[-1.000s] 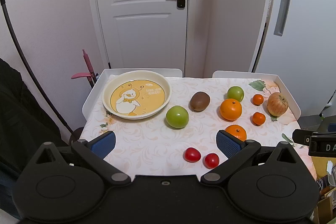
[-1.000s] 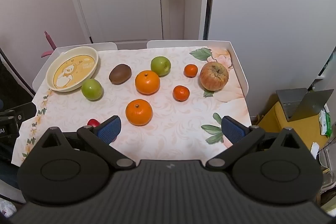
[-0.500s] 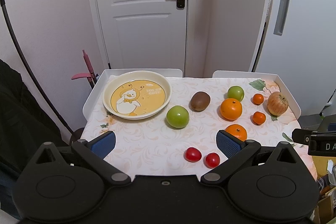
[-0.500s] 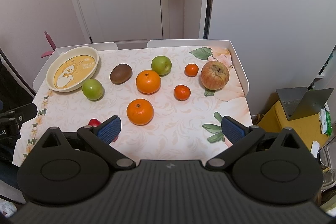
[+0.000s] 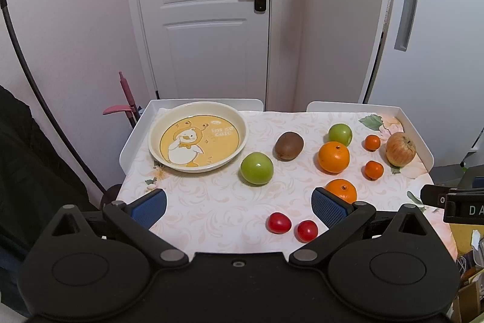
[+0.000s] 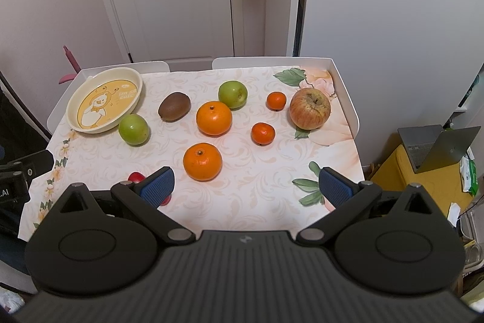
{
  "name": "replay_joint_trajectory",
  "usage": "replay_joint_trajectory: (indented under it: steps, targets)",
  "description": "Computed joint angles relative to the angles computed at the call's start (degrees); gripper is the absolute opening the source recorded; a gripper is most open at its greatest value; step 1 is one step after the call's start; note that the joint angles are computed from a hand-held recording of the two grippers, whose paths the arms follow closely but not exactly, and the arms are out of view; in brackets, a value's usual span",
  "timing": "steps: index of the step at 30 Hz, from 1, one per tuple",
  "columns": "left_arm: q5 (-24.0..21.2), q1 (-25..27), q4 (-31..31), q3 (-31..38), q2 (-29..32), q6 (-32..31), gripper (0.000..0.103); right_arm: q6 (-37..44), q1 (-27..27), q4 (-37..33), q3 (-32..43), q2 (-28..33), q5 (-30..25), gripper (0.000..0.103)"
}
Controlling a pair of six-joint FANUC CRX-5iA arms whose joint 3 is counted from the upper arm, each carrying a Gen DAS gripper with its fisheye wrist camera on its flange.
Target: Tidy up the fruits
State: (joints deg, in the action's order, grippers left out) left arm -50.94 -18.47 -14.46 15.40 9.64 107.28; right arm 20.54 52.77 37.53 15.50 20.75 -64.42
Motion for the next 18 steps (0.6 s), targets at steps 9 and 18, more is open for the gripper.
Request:
replay_joint_trajectory:
  steps: [9, 18]
  targets:
    - [0.04, -0.15, -0.68, -0.04, -0.12, -0.19, 0.103, -0.22, 0.02, -0.02, 0.36, 0.21, -0.29, 0.103]
    - [-0.5, -0.53, -2.25, 0.88, 0.17, -0.44, 0.103, -0.4, 0.09, -0.31, 1.45, 0.67, -1.15, 0.103]
